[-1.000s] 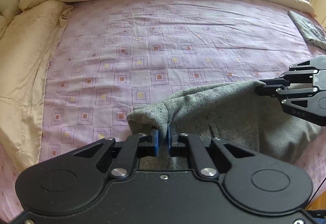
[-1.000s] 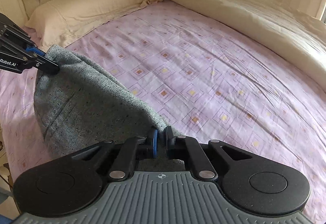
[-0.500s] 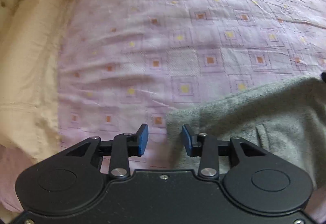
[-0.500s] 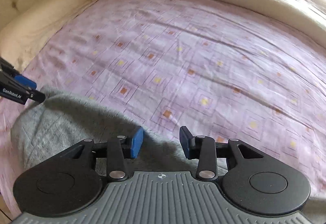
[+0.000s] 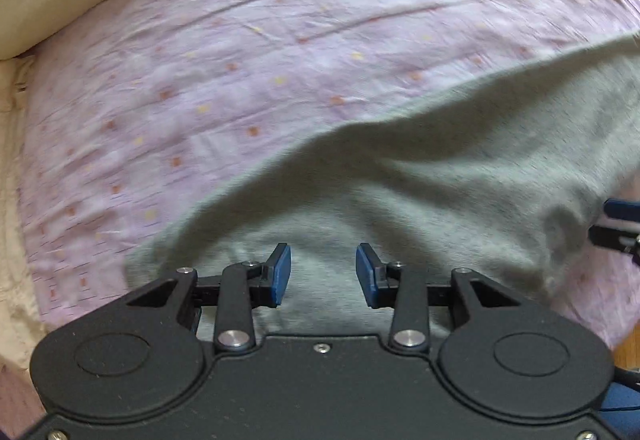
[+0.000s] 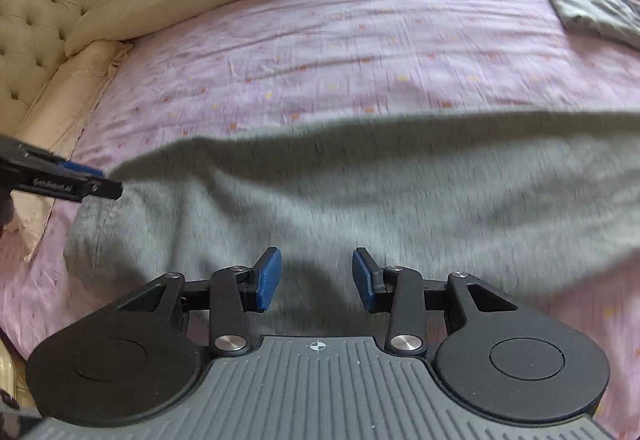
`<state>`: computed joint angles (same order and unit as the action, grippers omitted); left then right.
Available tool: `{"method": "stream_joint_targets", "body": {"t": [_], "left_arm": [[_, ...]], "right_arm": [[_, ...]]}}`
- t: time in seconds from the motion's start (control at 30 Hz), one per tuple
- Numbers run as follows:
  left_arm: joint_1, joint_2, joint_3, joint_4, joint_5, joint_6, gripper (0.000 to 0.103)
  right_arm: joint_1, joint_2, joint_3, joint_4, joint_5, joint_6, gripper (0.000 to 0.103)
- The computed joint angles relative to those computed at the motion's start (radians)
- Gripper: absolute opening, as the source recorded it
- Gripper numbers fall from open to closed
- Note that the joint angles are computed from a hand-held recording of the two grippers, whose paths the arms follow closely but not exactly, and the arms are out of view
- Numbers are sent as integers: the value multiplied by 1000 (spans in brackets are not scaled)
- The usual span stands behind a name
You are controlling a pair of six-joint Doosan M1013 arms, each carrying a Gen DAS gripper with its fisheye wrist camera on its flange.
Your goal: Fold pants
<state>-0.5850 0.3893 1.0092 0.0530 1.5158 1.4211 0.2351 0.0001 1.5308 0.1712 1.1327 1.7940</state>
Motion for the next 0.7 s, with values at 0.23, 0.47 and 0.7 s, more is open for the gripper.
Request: {"method": "stream_joint_targets", "body": {"t": [0.23, 0.47, 0.7], "left_arm": [[-13, 42, 8, 6, 32, -40, 48], [25, 77, -26, -30, 109, -119, 49], [-17, 92, -37, 55, 143, -22, 47]], "right_arm": [[19, -41, 92, 68, 43, 24, 39], [39, -11, 104, 110, -8, -5, 39], [47, -54, 122, 66, -259, 41, 40]]}}
